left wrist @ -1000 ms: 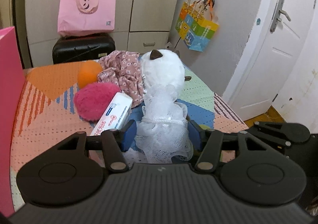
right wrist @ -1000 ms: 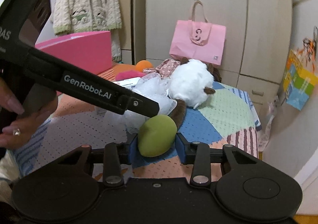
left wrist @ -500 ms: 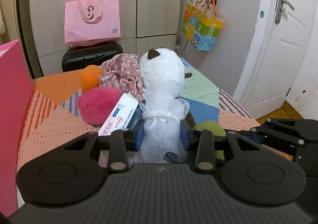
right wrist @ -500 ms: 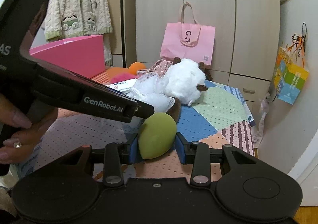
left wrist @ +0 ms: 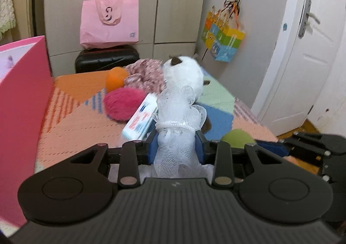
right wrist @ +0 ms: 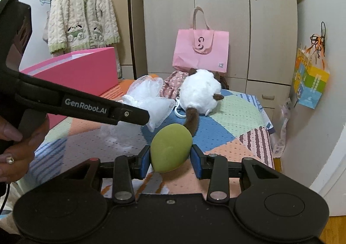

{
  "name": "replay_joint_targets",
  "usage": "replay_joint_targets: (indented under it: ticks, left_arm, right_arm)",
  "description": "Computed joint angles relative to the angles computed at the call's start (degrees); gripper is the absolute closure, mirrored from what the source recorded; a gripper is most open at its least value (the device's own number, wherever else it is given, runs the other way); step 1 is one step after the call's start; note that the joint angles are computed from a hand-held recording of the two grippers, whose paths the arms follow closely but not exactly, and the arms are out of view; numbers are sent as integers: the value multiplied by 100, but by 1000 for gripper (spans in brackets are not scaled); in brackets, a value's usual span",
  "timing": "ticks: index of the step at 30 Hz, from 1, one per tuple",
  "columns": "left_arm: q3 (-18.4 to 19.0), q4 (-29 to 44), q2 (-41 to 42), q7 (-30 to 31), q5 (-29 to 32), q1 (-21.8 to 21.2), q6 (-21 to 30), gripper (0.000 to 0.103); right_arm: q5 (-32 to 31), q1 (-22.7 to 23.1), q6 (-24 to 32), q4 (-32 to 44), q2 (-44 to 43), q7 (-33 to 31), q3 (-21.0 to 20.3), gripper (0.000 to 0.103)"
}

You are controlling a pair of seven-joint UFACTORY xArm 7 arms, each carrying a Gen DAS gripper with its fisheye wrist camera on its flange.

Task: Organize soft objects
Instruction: 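Close the left gripper on the white mesh bath puff, then carry the bath puff and green sponge over the pink box with both grippers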

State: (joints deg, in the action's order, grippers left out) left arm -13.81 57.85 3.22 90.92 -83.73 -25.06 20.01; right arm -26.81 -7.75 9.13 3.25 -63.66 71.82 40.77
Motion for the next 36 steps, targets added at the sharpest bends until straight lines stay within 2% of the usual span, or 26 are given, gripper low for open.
replay_joint_targets:
  ticks: [5, 9, 15, 19, 23, 26, 29, 31, 36]
  left_arm:
    - [102, -320, -356, -11, 44, 58, 55, 69]
    - [204, -555, -663, 94, -74, 62, 67, 69]
    - [399, -876, -1065, 80, -114, 100, 309, 69]
    - [519, -1056, -1285, -244, 205, 168, 505, 69]
    - [750, -1141, -1422, -880, 872, 313, 1104, 69]
    - [905, -1246, -1548, -1021, 1133, 414, 1424, 69]
    - [1091, -1267, -1649, -1254, 1450, 568, 1859, 69]
    - [1225, -1231, -1690, -1323, 1596, 685, 2175, 69]
    - [1532, -1003, -1750, -1578, 2137, 1077, 3063, 69]
  right_arm:
    - [40, 530, 602, 163, 32, -3, -132, 59]
    - [55, 806, 615, 168, 83, 92, -289, 59]
    - [79, 1034, 705, 241, 144, 329, -233, 59]
    - [57, 1183, 716, 301, 145, 426, -225, 59]
    - [105, 1306, 593, 373, 212, 490, -291, 59]
    - [280, 1392, 161, 315, 388, 556, -469, 59]
    - [381, 1368, 32, 424, 589, 480, -439, 59]
    - [427, 1366, -27, 527, 746, 344, -497, 59]
    - [587, 1489, -394, 773, 1225, -315, -941, 59]
